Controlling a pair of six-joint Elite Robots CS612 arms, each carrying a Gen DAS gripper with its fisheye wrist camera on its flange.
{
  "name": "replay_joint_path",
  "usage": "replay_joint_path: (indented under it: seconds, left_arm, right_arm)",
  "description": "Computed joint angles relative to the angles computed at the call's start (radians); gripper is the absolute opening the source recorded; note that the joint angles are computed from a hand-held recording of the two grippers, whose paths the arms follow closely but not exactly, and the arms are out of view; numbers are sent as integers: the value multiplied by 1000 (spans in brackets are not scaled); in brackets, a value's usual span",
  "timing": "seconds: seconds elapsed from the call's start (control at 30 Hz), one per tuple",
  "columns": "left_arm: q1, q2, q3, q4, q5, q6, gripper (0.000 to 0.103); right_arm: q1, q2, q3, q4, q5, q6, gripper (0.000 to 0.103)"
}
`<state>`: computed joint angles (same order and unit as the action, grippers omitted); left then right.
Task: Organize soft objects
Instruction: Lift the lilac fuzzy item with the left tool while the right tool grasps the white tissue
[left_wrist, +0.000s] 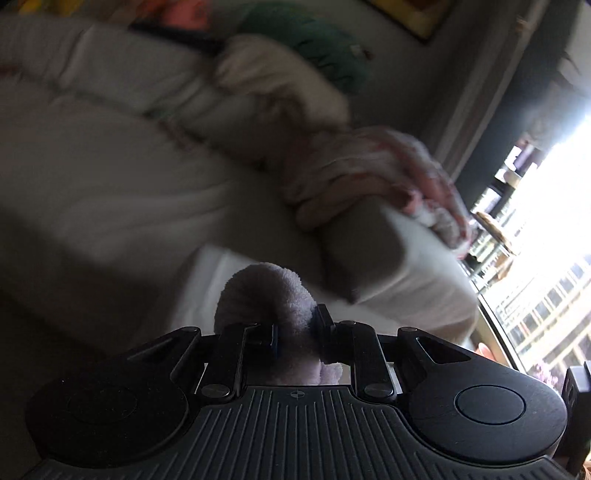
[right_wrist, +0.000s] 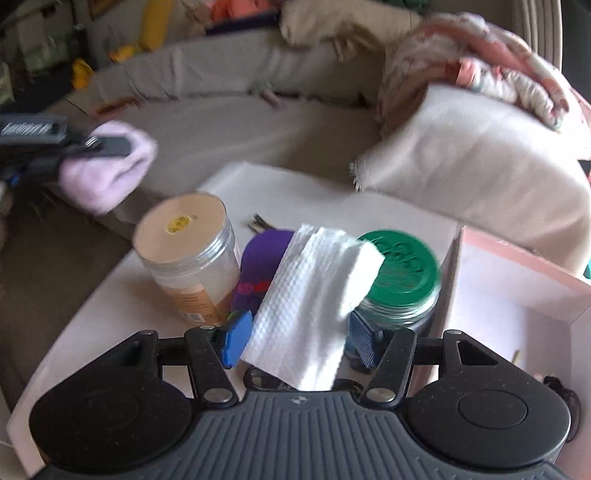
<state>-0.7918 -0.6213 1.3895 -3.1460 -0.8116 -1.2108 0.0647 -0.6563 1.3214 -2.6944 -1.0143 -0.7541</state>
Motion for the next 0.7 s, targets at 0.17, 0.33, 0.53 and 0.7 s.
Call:
replay_joint_path:
  seconds: [0.17, 0.33, 0.53, 0.7]
  left_arm:
    - [7, -1, 63, -53, -61, -78, 21]
    - [4, -2, 62, -100, 0, -74, 21]
    - [-7, -7, -36, -177, 85, 174, 21]
    - [-4, 66, -248, -237, -79, 389, 21]
  right_arm:
    - [18, -9, 3, 10, -36, -26, 5]
    - [-10, -53, 24, -98, 114, 31, 4]
    - [-66, -81, 18, -340, 284, 195, 4]
    - [-125, -75, -12, -504, 315, 340, 4]
